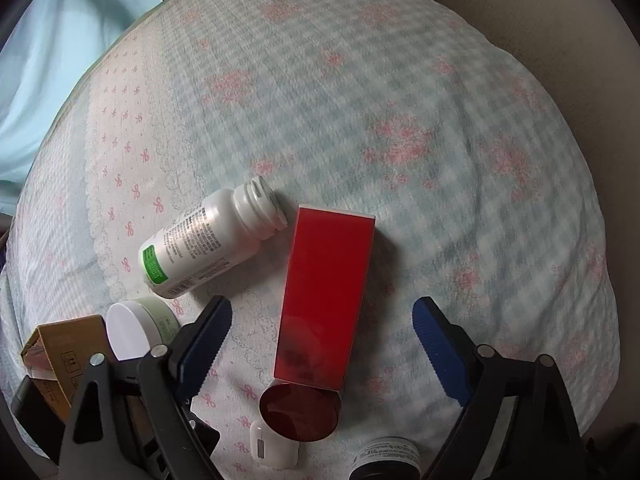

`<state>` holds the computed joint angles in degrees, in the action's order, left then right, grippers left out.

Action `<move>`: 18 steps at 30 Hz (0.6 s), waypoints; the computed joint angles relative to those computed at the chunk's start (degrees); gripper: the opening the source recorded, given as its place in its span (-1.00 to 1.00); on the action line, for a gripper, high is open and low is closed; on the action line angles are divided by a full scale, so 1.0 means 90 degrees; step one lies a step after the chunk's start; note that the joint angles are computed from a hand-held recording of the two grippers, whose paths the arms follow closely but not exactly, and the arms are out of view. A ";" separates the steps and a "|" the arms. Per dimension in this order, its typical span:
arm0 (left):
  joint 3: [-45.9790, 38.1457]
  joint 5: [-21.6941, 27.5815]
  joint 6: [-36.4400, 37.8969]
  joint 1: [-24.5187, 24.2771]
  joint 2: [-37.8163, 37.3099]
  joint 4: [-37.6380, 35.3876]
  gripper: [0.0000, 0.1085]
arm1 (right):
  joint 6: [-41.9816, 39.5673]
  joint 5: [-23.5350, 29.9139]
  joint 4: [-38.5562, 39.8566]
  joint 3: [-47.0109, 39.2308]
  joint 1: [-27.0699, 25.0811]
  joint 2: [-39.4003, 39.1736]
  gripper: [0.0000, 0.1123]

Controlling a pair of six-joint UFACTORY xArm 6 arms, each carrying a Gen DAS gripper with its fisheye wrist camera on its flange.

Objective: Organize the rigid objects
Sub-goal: 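Grasp the white round container with left tool while right tool grasps red box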

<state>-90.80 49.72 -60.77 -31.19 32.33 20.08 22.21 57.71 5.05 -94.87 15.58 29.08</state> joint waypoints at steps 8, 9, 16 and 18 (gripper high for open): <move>-0.0502 0.0026 0.0117 0.0119 0.0500 0.0280 0.85 | 0.0491 0.0038 -0.0394 -0.0370 0.0100 0.0506 0.11; -0.0582 0.0054 0.0149 0.0135 0.0550 0.0273 0.85 | 0.0537 0.0108 -0.0469 -0.0438 0.0106 0.0564 0.07; -0.0722 -0.0184 0.0440 0.0243 0.0620 0.0076 0.26 | 0.0768 0.0147 -0.0539 -0.0487 0.0134 0.0672 -0.29; -0.0852 -0.0074 0.0503 0.0231 0.0672 -0.0014 0.26 | 0.0812 0.0220 -0.0576 -0.0723 0.0163 0.0845 -0.29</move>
<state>-98.46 49.06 -56.25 -29.10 38.38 19.96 29.52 59.68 -0.13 -101.38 17.04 36.68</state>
